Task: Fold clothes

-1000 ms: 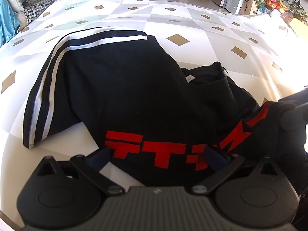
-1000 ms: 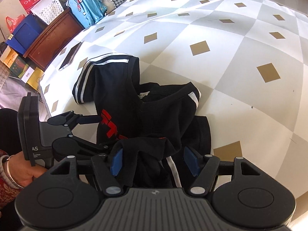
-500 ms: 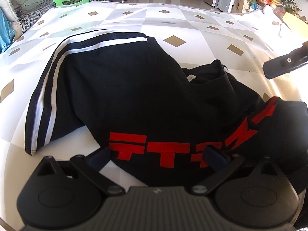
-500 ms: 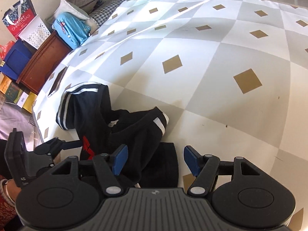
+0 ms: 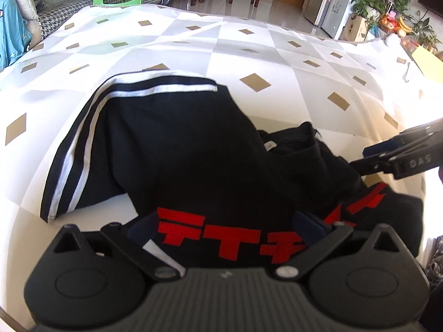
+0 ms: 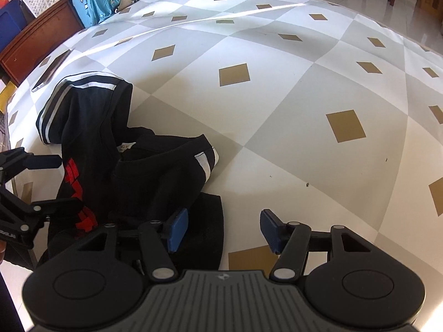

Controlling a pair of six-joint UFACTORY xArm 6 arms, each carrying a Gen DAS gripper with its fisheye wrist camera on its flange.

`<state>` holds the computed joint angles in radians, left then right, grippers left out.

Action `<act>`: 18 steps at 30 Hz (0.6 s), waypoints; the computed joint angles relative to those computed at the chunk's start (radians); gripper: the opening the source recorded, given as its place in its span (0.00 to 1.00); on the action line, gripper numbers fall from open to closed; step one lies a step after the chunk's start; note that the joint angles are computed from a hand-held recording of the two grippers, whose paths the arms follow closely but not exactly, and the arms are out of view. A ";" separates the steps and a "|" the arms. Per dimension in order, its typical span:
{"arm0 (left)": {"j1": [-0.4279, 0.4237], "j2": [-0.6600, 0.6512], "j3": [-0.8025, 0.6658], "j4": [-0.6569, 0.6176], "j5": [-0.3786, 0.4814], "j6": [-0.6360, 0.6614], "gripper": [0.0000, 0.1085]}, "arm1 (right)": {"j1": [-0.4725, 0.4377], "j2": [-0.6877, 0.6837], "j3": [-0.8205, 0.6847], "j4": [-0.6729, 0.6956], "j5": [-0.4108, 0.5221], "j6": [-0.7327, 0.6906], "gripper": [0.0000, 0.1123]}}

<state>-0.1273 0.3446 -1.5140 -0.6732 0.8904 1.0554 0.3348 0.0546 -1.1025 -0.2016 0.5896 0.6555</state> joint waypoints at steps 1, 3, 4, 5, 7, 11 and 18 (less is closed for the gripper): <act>0.001 -0.011 0.002 -0.026 0.014 0.022 0.95 | 0.001 0.004 -0.004 0.001 0.001 -0.003 0.51; 0.001 -0.037 0.010 -0.072 0.048 0.074 0.95 | 0.001 0.012 -0.014 0.006 0.008 -0.007 0.51; 0.001 -0.051 0.014 -0.092 0.071 0.103 0.95 | 0.002 0.015 -0.020 0.004 0.015 -0.005 0.51; 0.000 -0.063 0.018 -0.107 0.093 0.128 0.95 | 0.003 0.019 -0.026 0.001 0.023 -0.003 0.51; -0.004 -0.092 0.035 -0.112 0.133 0.159 0.95 | 0.001 0.019 -0.027 0.006 0.027 0.008 0.51; -0.017 -0.153 0.088 -0.099 0.185 0.194 0.95 | -0.001 0.012 -0.024 0.007 0.026 0.026 0.51; -0.072 -0.265 0.237 -0.090 0.094 0.255 0.95 | 0.002 0.006 -0.028 0.001 0.016 0.045 0.52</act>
<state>-0.1995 0.0797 -1.2766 -0.7628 0.9843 1.3107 0.3368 0.0607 -1.1301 -0.2011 0.6055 0.7005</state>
